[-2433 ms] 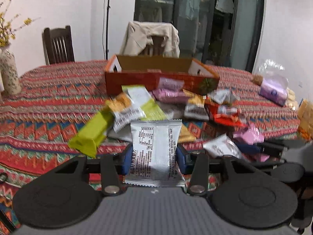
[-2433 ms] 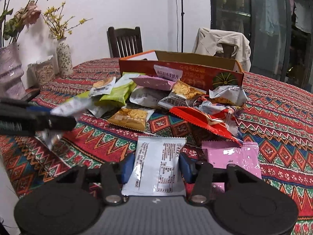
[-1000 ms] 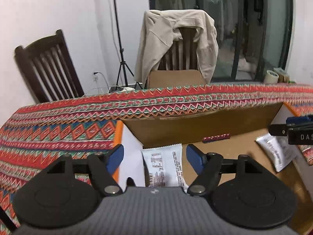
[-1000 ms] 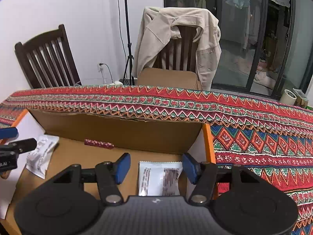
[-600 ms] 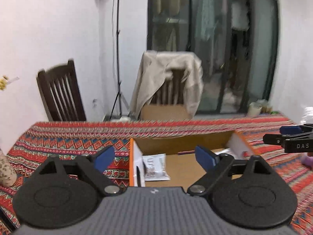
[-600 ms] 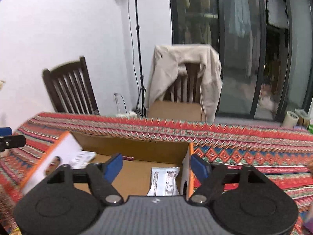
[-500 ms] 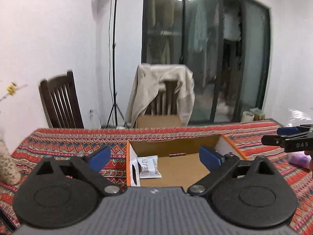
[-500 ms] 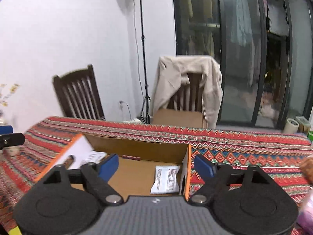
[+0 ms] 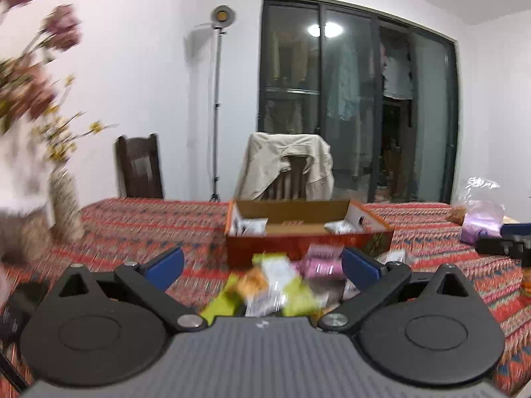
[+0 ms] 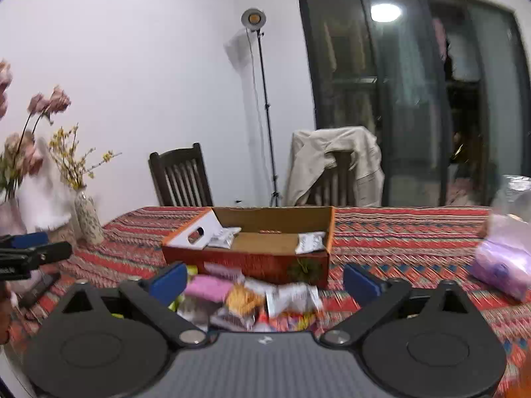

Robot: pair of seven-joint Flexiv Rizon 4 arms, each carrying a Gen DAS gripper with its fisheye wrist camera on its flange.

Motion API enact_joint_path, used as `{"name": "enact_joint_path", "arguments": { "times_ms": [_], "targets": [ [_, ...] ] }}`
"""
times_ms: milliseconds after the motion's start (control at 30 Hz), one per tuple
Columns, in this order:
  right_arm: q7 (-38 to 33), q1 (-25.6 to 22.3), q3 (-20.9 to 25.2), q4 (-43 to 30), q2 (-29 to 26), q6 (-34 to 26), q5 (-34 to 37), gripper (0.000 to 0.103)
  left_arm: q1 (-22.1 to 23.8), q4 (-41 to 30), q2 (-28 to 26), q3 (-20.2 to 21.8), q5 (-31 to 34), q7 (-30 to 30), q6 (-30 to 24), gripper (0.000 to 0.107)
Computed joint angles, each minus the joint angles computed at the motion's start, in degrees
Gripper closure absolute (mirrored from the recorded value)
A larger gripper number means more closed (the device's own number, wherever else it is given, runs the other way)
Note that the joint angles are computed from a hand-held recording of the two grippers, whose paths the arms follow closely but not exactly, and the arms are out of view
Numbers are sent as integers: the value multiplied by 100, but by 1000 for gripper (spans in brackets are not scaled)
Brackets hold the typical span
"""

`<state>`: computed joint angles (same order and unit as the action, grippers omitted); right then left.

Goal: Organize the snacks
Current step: 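Withdraw both tools from the box back toward the snack pile, then grasp a brown cracker packet with each tool from the pile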

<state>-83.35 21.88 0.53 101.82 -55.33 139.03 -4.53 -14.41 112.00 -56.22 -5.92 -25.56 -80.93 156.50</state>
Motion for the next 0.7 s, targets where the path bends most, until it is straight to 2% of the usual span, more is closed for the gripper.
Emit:
{"name": "enact_joint_path", "arguments": {
  "times_ms": [100, 167, 300, 433, 700],
  "targets": [
    [-548, 486, -170, 306, -239, 499, 655, 0, -132, 294, -227, -43, -262, -170, 385, 4],
    [-548, 543, -29, 402, -430, 708, 851, 0, -108, 593, -308, -71, -201, -376, 606, 4],
    [-429, 670, 98, 496, -734, 781, 1091, 0, -240, 829, -499, -96, -494, -483, 790, 4],
    [-540, 914, 34, 562, -893, 837, 1357, 0, -228, 909, -555, -103, -549, -563, 809, 4],
    [-501, 941, 17, 509, -891, 852, 1487, 0, -200, 892, -552, -80, -477, -619, 697, 4]
  ]
}}
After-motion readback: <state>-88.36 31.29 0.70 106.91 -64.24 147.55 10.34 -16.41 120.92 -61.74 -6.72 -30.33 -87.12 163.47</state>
